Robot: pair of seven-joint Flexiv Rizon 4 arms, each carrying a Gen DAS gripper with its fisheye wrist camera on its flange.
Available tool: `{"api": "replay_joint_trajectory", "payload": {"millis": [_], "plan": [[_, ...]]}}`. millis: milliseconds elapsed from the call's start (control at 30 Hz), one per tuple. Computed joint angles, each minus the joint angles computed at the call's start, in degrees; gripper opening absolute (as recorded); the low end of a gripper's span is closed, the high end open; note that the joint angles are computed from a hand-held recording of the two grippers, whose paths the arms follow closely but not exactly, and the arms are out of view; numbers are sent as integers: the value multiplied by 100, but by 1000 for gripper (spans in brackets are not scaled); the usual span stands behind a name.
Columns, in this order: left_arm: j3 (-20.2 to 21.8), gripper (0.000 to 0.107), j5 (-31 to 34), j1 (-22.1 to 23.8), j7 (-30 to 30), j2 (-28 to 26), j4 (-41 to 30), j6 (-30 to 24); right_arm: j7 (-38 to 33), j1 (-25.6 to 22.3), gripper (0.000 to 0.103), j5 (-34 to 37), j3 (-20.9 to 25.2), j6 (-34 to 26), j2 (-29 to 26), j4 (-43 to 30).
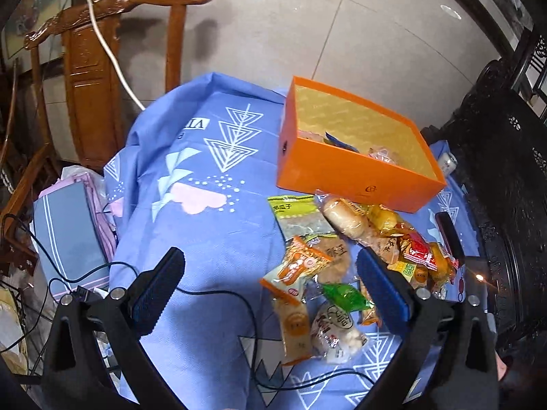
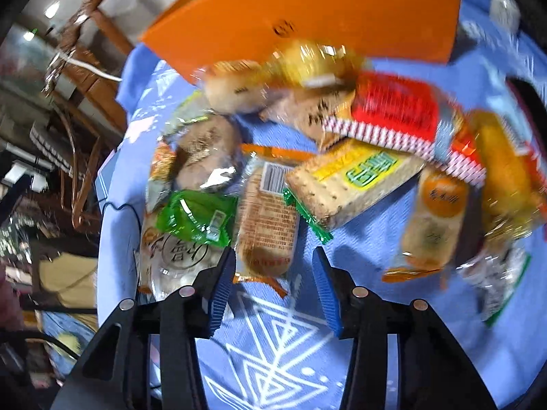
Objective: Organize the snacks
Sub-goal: 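Grasp an orange bread pack with the left tool while the right tool grasps a barcode bread pack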
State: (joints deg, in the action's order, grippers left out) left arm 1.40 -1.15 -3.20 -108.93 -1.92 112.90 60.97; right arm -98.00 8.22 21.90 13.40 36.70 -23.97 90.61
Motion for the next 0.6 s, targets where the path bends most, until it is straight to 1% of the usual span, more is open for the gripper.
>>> {"api": "replay_joint_trajectory", "payload": {"millis": [100,233,300,333,367,467,500,600], "plan": [[24,99,-51,7,-24,106,146,43,186,43,46,83,5,35,-115,-100],[4,99,-105,17,31,105,209,51,503,132,48,70,14,33,-351,-306],[-4,99,-67,13,61,84,230,97,623,199,47,-24,4,140,-421,-352],[-11,99,-45,7,78,65,241,141,639,235,45,-103,6,181,-447,-363],[-24,99,-22,-3,130,26,251,198,631,323,40,-296,-25,304,-442,-300],[-56,99,330,-57,248,-155,168,273,454,444,36,-784,-58,526,-385,-92],[-67,99,440,-80,368,-232,141,323,426,442,36,-870,-59,558,-335,4],[-142,99,438,-132,1133,-540,136,657,286,305,36,-835,8,468,-223,133]]}}
